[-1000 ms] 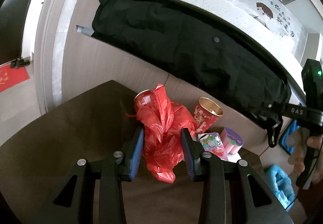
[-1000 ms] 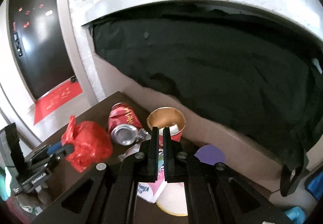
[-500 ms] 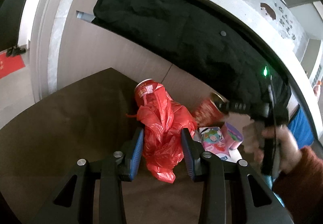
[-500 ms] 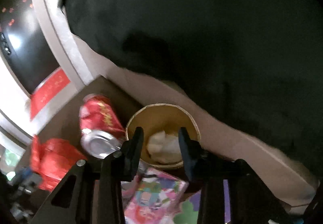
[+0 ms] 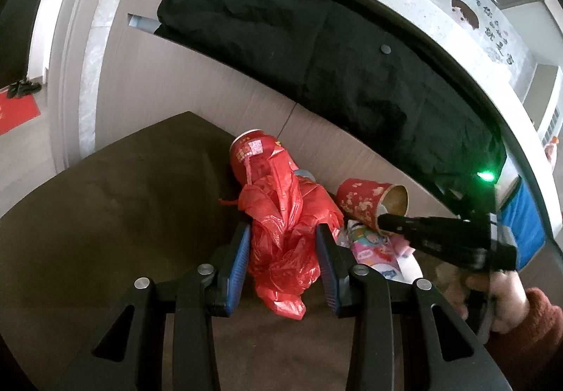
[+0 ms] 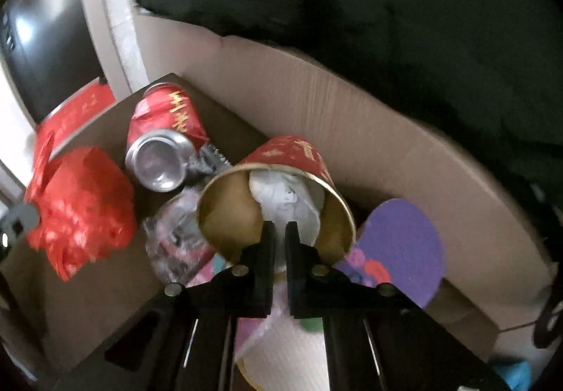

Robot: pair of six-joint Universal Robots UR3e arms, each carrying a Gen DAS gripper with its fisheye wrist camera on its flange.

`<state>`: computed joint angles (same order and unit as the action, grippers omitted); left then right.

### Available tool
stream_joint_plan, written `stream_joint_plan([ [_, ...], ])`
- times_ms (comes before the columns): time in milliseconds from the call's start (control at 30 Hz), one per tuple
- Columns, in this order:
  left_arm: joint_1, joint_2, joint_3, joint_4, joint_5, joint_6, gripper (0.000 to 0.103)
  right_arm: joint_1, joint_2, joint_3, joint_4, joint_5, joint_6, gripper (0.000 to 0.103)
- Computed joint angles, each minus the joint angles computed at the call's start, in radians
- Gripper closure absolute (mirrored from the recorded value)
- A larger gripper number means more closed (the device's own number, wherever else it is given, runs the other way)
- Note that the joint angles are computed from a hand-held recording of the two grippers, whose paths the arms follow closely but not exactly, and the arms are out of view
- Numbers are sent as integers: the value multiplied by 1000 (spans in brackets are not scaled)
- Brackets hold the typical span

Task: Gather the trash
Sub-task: 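Pull the white tissue out of the gold-lined cup with the right tool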

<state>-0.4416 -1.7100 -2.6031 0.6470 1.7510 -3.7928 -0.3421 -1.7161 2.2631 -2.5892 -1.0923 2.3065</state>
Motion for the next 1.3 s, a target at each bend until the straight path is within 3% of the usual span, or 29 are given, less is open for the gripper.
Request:
stream_joint_plan([
  [100, -28, -15, 18, -4, 33, 4, 65, -130, -186, 59, 194, 121, -123, 100],
  [233, -64, -30, 62, -62, 72, -13, 65, -226, -342, 64, 406, 178, -264, 100],
  [367, -81, -43, 84, -92, 92, -17, 65, -180, -327, 90, 267, 211, -240, 95],
  [400, -80, -44, 83, -90, 90, -18, 65, -150, -299, 83, 221, 215, -201, 89],
  [500, -68, -44, 68, -71, 72, -25, 65, -77, -240, 20, 269, 272, -166, 66],
  [533, -60, -41, 61, -66, 61, -27, 65, -67, -230, 6, 296, 286, -175, 66],
  [600, -50, -42, 51, -54, 46, -32, 65, -17, -175, -17, 268, 252, -156, 66],
  [767, -32, -28, 26, -24, 20, -29, 65, 177, 81, -58, -148, -20, 130, 68],
  [900, -10, -19, 2, -2, -13, -30, 65, 227, 198, -65, -338, -197, 180, 66],
  [1000, 7, -9, -12, 9, -44, -29, 65, 228, 279, -124, -320, -251, 202, 65],
  [1133, 24, -6, -35, 57, -74, -30, 60, 176, 301, -180, -238, -186, 217, 69],
  [1167, 36, -9, -49, 89, -90, -31, 55, 176, 307, -200, -205, -184, 210, 71],
  [1267, 28, -7, -71, 157, -67, -29, 44, 171, 329, -248, -134, -172, 187, 99],
  [1300, 14, 2, -69, 155, -39, -28, 43, 143, 302, -228, -116, -129, 175, 98],
])
